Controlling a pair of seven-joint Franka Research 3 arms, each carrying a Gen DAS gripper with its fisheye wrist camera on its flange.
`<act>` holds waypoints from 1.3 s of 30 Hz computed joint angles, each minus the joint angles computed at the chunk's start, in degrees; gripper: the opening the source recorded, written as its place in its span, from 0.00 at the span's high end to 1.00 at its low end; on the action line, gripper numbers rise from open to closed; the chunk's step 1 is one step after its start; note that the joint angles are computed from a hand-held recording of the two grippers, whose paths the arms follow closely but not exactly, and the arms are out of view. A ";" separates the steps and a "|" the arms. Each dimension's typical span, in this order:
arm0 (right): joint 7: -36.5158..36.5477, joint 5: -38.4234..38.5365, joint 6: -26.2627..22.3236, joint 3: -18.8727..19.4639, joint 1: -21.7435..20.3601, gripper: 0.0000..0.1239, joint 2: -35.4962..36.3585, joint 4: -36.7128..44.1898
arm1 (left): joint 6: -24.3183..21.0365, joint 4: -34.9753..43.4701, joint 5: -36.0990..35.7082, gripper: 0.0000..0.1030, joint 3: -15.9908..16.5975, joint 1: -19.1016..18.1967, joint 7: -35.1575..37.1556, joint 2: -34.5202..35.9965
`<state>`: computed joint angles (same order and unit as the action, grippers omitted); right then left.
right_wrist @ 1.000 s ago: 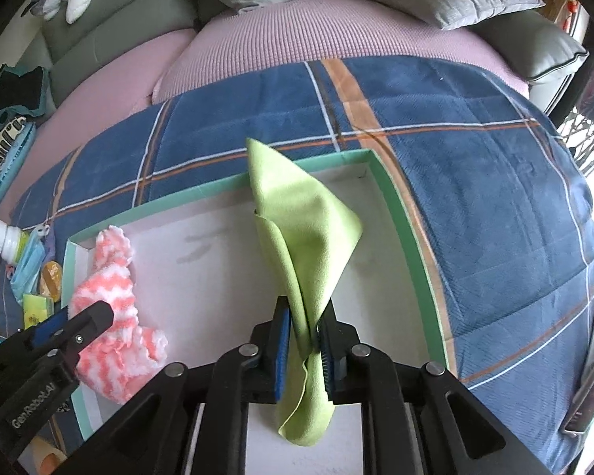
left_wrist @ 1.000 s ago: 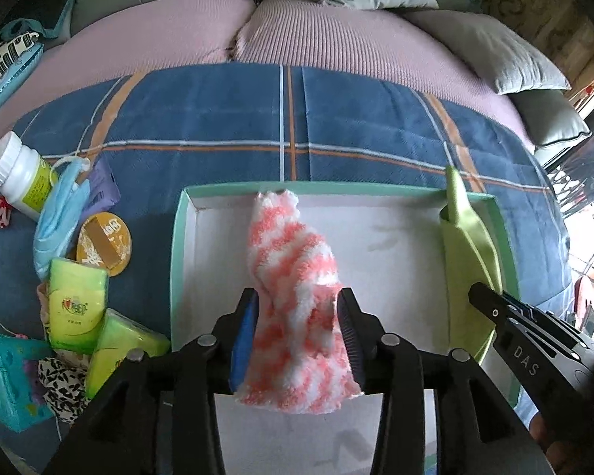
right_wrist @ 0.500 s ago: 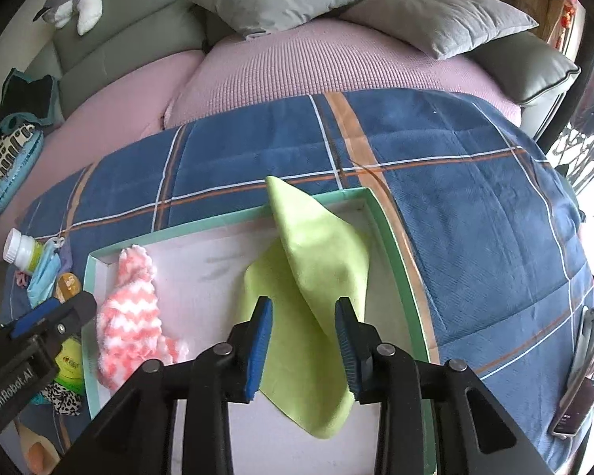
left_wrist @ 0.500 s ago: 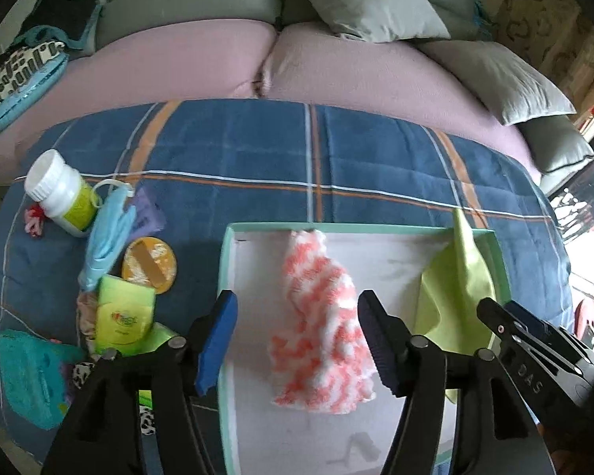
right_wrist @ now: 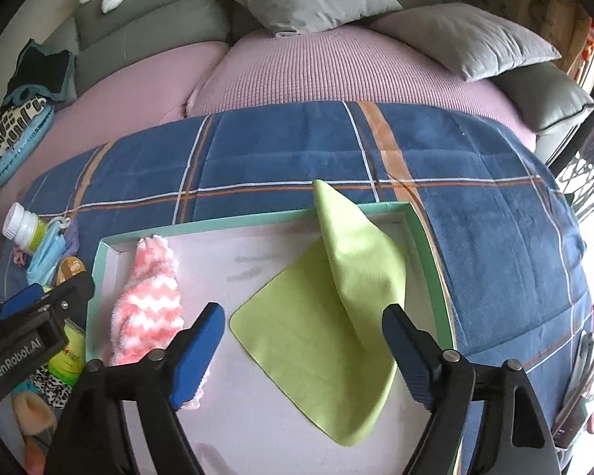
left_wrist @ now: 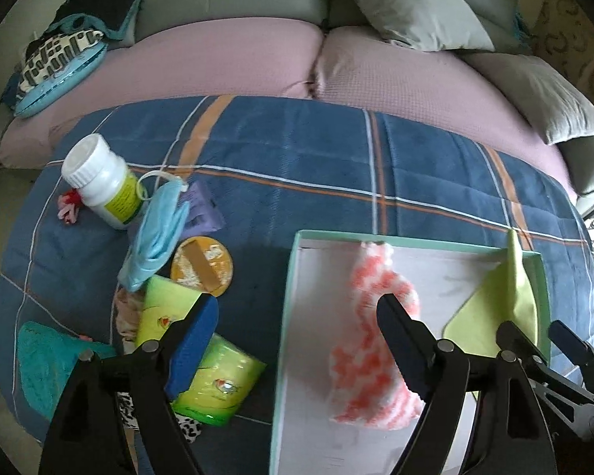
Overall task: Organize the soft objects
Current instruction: 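Open both tools to drop the cloths into the tray, then move both tools back toward the pile of items beside the tray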
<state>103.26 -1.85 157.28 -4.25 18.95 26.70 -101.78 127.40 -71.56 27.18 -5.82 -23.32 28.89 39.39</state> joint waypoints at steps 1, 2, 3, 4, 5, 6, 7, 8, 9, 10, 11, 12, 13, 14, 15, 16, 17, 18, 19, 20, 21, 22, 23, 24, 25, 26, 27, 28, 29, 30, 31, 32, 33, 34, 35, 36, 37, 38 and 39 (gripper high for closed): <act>-0.01 0.01 0.00 -0.01 0.01 0.30 0.00 0.00 | -0.04 -0.19 -0.02 0.19 0.08 0.03 -0.25 -0.11; -0.01 0.29 -0.04 0.12 -0.11 0.29 0.10 0.10 | 0.00 -0.45 -0.07 0.19 0.12 0.11 -0.47 -0.25; -0.02 0.30 -0.04 0.10 -0.09 0.27 0.10 0.09 | -0.04 -0.63 -0.12 0.19 0.15 0.19 -0.70 -0.34; 0.09 0.31 -0.02 0.03 -0.05 0.23 0.15 0.13 | 0.04 -0.98 -0.05 0.19 0.22 0.21 -1.02 -0.53; 0.28 0.18 0.02 -0.13 0.06 0.21 0.20 0.16 | 0.20 -1.27 0.09 0.19 0.29 0.26 -1.28 -0.66; 0.48 0.01 0.11 -0.30 0.19 0.18 0.25 0.17 | 0.33 -1.54 0.29 0.19 0.39 0.26 -1.61 -0.81; 0.43 0.05 0.26 -0.25 0.13 0.17 0.32 0.20 | 0.25 -1.70 0.54 0.19 0.53 0.19 -2.02 -0.93; 0.34 0.17 0.63 -0.14 0.04 0.17 0.23 0.00 | 0.26 -1.81 0.75 0.19 0.58 0.17 -2.29 -1.02; 0.39 0.19 0.89 -0.17 0.06 0.17 0.21 -0.10 | 0.71 -2.27 1.11 0.19 0.68 0.16 -2.69 -1.28; 0.70 0.01 0.93 -0.42 0.28 0.17 0.25 -0.09 | 0.94 -2.50 1.41 0.19 0.74 0.16 -2.95 -1.42; 1.19 -0.39 0.69 -0.81 0.62 0.17 0.32 0.04 | 0.97 -2.59 1.73 0.19 0.84 0.10 -3.28 -1.49; 1.32 -0.56 0.55 -0.88 0.68 0.17 0.37 0.12 | 1.03 -2.70 1.98 0.19 0.91 0.07 -3.63 -1.57; 1.21 -0.43 0.55 -0.69 0.51 0.17 0.39 0.13 | 1.57 -3.14 2.34 0.19 0.99 0.07 -4.08 -1.79; 1.20 -0.31 0.62 -0.59 0.41 0.17 0.40 0.13 | 1.89 -3.29 2.54 0.18 0.98 0.12 -4.30 -1.87; 1.33 -0.27 0.67 -0.60 0.40 0.17 0.39 0.12 | 2.24 -3.47 2.56 0.09 0.89 0.27 -4.41 -1.93; 1.60 -0.30 0.83 -0.70 0.46 0.17 0.35 0.07 | 2.63 -3.71 2.65 0.01 0.87 0.35 -4.64 -2.05; 1.82 -0.31 0.98 -0.77 0.49 0.17 0.33 0.04 | 3.19 -4.07 3.03 0.01 1.01 0.30 -5.08 -2.27; 2.00 -0.34 1.16 -0.83 0.52 0.17 0.28 -0.03 | 3.40 -4.16 3.38 0.01 1.12 0.21 -5.39 -2.34; 2.17 -0.34 1.35 -0.87 0.53 0.17 0.20 -0.13 | 3.75 -4.45 3.72 0.01 1.21 0.16 -5.71 -2.52; 2.17 -0.23 1.36 -0.78 0.42 0.17 0.22 -0.10 | 4.05 -4.65 3.98 0.01 1.26 0.17 -5.95 -2.64; 2.03 0.05 1.32 -0.57 0.21 0.17 0.25 -0.05 | 4.28 -4.85 4.24 0.01 1.30 0.16 -6.16 -2.75; 1.97 0.07 1.22 -0.55 0.18 0.17 0.26 -0.01 | 4.51 -4.96 4.54 0.01 1.37 0.14 -6.35 -2.81; 2.22 -0.39 1.12 -0.90 0.50 0.17 0.31 0.06 | 4.76 -5.17 4.80 0.01 1.44 0.13 -6.62 -2.91; 2.56 -0.90 1.10 -1.25 0.84 0.17 0.35 0.10 | 4.96 -5.31 4.94 0.01 1.44 0.18 -6.80 -2.98; 2.81 -1.24 1.12 -1.43 1.02 0.17 0.37 0.13 | 5.52 -5.79 5.15 0.01 1.49 0.26 -7.15 -3.23; 2.70 -0.96 1.86 -1.10 0.80 0.17 0.21 -0.15 | 6.12 -6.34 5.40 0.01 1.57 0.35 -7.56 -3.56; 2.70 -0.97 1.86 -1.09 0.79 0.17 0.21 -0.15 | 6.67 -6.93 5.82 0.01 1.76 0.33 -8.16 -3.95; 2.60 -0.77 2.30 -0.88 0.67 0.17 0.11 -0.25 | 7.03 -7.42 6.40 0.01 2.00 0.24 -8.81 -4.28; 2.58 -0.71 2.83 -0.82 0.72 0.17 0.01 -0.43 | 7.25 -7.90 7.04 0.01 2.25 0.16 -9.41 -4.64; 2.43 -0.61 3.25 -0.70 0.74 0.17 -0.04 -0.49 | 7.46 -8.53 7.59 0.01 2.44 0.20 -9.94 -5.17; 2.29 -0.47 3.55 -0.57 0.78 0.17 -0.06 -0.47 | 7.84 -9.16 7.89 0.01 2.39 0.42 -10.22 -5.64; 2.34 -0.30 3.85 -0.49 0.92 0.17 -0.04 -0.41 | 8.20 -9.75 8.08 0.01 2.31 0.67 -10.46 -6.07; 2.39 -0.13 3.98 -0.44 1.04 0.17 0.00 -0.31 | 8.46 -10.50 8.20 0.01 2.26 0.98 -10.70 -6.67; 2.32 0.27 4.22 -0.19 1.04 0.17 0.07 -0.21 | 8.46 -11.04 8.31 0.01 2.21 1.21 -10.97 -7.15; 2.10 0.76 4.44 0.14 0.92 0.17 0.06 -0.23 | 8.50 -11.61 8.48 0.01 2.19 1.40 -11.32 -7.64; 1.65 1.54 4.64 0.71 0.60 0.17 0.15 -0.12 | 8.52 -12.50 8.95 0.01 2.31 1.50 -11.84 -8.46; 1.38 2.17 4.83 1.04 0.47 0.17 0.23 -0.05 | 8.40 -13.12 9.58 0.01 2.43 1.52 -12.29 -9.10; 0.85 3.03 4.97 1.61 0.16 0.17 0.35 0.12 | 8.28 -13.67 10.22 0.01 2.50 1.56 -12.78 -9.65; 0.54 3.63 4.95 1.87 0.11 0.17 0.42 0.27 | 8.15 -14.48 11.14 0.01 2.73 1.58 -13.48 -10.52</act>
